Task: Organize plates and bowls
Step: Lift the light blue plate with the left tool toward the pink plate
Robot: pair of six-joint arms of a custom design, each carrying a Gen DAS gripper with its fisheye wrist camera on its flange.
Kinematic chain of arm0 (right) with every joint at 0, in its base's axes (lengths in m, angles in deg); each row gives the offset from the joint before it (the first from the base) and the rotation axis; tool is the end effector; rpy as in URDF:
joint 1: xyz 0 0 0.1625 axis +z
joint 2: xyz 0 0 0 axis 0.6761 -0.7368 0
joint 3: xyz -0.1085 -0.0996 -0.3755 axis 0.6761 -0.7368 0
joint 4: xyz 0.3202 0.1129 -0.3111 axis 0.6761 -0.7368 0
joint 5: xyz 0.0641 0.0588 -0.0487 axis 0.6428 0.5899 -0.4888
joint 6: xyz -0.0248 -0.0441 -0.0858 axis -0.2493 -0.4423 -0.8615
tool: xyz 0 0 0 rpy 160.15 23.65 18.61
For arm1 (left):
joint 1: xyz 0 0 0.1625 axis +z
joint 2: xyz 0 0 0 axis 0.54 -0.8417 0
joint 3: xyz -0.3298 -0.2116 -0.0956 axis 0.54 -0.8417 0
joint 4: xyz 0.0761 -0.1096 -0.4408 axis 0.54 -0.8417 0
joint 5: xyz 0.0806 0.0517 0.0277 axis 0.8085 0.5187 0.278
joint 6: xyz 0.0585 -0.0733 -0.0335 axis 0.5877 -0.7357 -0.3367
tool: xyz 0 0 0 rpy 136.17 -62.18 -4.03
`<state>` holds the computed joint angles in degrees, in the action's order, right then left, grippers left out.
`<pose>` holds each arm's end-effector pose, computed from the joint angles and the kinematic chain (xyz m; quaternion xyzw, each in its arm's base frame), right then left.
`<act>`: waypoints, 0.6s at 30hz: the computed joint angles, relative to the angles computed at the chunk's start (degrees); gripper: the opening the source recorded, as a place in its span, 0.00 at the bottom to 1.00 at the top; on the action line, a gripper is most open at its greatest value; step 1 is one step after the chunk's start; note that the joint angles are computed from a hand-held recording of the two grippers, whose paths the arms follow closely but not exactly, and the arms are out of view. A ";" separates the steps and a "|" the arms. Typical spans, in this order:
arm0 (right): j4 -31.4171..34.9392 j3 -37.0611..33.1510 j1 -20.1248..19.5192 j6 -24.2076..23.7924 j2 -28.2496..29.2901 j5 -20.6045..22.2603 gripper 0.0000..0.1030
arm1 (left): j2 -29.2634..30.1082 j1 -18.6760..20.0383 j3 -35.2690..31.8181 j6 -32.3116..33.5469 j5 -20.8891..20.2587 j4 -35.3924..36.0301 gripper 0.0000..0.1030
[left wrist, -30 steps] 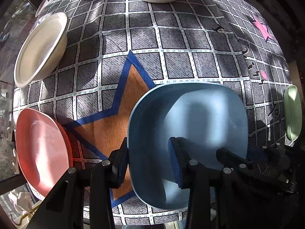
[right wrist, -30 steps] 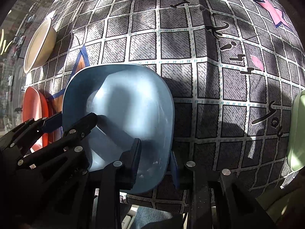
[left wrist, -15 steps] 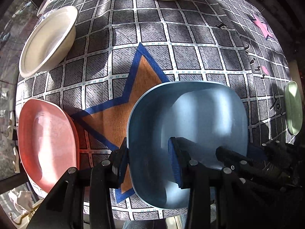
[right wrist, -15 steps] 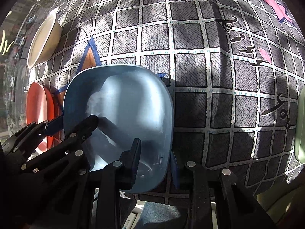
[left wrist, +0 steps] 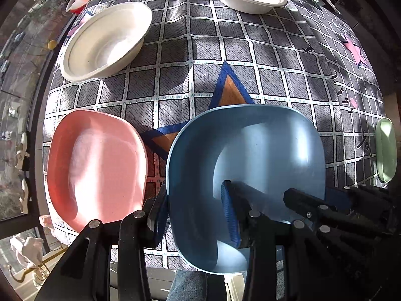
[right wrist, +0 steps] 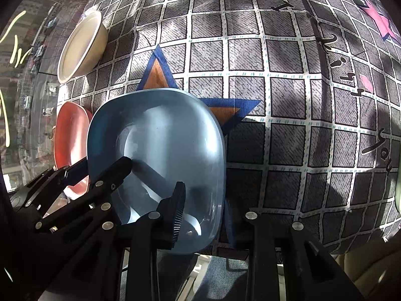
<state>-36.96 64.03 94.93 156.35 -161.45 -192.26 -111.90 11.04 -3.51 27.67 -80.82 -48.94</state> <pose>0.3590 -0.1976 0.1788 -0.3159 -0.9204 0.1172 0.1984 -0.1498 -0.3960 0.6204 0.3593 0.8603 0.1185 0.3417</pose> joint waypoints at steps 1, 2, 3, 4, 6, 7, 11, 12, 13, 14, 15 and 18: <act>-0.22 -0.94 0.14 -0.17 0.92 0.06 0.31 | 0.67 0.24 -1.56 0.13 0.45 0.77 0.42; -0.53 -1.95 0.35 -0.35 1.93 0.07 0.31 | 1.03 0.30 -2.66 0.21 0.85 1.46 0.42; -0.98 -2.42 0.29 -0.78 2.50 -0.03 0.31 | 1.46 0.37 -3.84 0.28 1.32 2.19 0.42; -1.41 -3.18 0.35 -1.05 3.37 0.03 0.31 | 2.64 1.17 -5.30 0.96 2.08 2.03 0.42; -2.90 -4.22 0.33 -1.79 4.79 0.23 0.31 | 4.07 1.94 -7.93 1.47 3.17 2.81 0.42; -3.49 -5.08 0.56 -2.02 5.82 0.44 0.31 | 4.99 2.46 -9.67 1.89 3.85 3.34 0.42; -6.52 -8.01 1.17 -3.13 9.74 1.57 0.31 | 6.96 3.94 -12.21 3.89 6.27 2.71 0.42; -7.31 -8.93 1.45 -3.29 10.92 2.03 0.31 | 7.96 4.68 -13.90 4.96 7.01 2.80 0.42; -8.05 -9.91 1.73 -3.41 12.15 2.50 0.31 | 8.15 4.98 -13.74 5.57 7.63 2.09 0.42; -8.74 -10.87 2.02 -3.51 13.32 2.97 0.31 | 8.64 5.45 -14.49 6.38 8.31 1.80 0.42; -9.58 -11.22 1.99 -3.93 13.98 3.34 0.31 | 8.87 6.22 -14.08 7.71 9.11 0.27 0.42; -10.86 -14.16 2.64 -3.99 17.19 4.72 0.31 | 8.85 7.03 -12.39 10.12 11.17 -3.05 0.42</act>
